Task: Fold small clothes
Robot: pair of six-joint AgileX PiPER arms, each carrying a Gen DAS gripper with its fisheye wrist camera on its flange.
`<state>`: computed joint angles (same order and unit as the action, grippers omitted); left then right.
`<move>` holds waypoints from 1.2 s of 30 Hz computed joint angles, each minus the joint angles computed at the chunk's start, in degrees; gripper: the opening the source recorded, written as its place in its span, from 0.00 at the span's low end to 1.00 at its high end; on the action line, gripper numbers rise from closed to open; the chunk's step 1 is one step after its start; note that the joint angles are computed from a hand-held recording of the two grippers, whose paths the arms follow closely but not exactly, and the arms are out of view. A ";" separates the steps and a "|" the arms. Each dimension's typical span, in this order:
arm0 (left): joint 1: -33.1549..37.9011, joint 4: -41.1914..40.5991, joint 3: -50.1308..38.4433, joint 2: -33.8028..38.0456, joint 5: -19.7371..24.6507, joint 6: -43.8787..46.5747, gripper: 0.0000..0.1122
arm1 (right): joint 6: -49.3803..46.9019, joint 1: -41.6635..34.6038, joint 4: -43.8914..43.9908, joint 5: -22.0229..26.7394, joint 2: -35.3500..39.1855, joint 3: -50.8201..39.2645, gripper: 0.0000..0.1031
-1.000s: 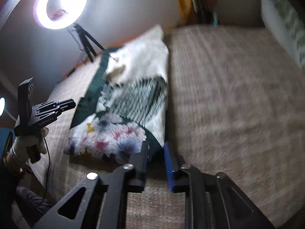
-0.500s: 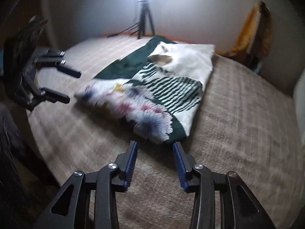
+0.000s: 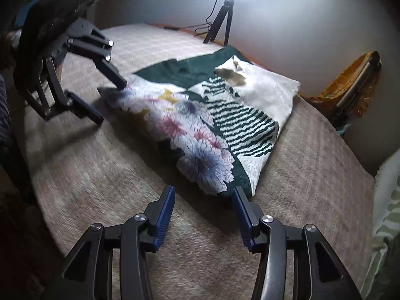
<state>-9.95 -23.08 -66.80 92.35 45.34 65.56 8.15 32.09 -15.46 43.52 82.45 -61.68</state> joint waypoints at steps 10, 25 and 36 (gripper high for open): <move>0.71 -0.72 -3.00 2.39 1.09 0.28 0.09 | 1.13 1.42 -4.74 -1.06 1.82 -0.13 0.29; 6.04 -8.78 -18.30 6.20 4.96 2.70 0.02 | 7.67 1.67 -15.26 6.83 7.75 -17.52 0.00; 6.89 -6.42 -43.97 20.85 12.20 -4.77 0.02 | -9.10 -6.99 -5.98 12.19 21.86 -39.93 0.00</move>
